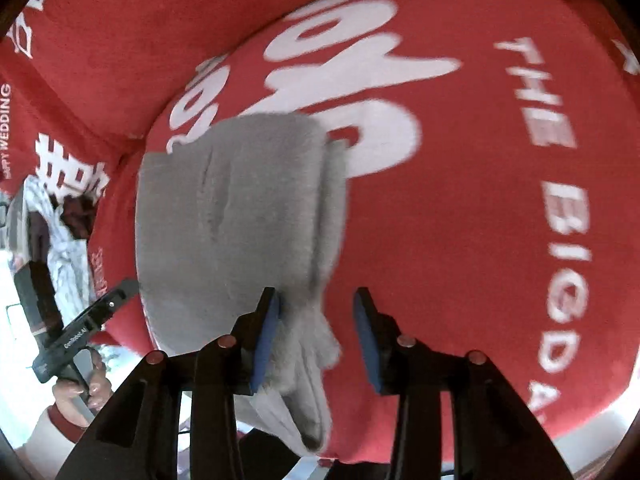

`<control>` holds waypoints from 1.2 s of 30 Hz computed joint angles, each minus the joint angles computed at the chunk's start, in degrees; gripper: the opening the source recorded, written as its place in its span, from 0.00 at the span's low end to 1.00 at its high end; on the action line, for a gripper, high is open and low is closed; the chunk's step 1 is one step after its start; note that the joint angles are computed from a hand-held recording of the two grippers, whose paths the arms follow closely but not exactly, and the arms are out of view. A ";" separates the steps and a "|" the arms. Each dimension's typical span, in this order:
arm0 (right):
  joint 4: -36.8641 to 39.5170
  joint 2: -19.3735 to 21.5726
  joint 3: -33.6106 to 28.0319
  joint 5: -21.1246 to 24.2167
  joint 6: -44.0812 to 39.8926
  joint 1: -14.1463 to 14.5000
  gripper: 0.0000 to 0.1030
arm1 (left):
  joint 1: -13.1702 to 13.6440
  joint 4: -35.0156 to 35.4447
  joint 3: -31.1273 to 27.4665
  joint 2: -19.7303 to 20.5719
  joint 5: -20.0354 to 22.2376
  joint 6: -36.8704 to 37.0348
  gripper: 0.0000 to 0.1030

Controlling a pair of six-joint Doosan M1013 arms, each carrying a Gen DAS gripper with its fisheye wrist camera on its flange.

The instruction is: Fold small clothes

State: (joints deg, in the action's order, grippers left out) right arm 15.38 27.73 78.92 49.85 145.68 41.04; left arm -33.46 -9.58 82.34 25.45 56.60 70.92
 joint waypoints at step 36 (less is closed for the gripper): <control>-3.77 4.11 -4.17 7.02 6.17 4.19 0.14 | -3.38 5.54 0.62 -0.23 4.26 -2.52 0.74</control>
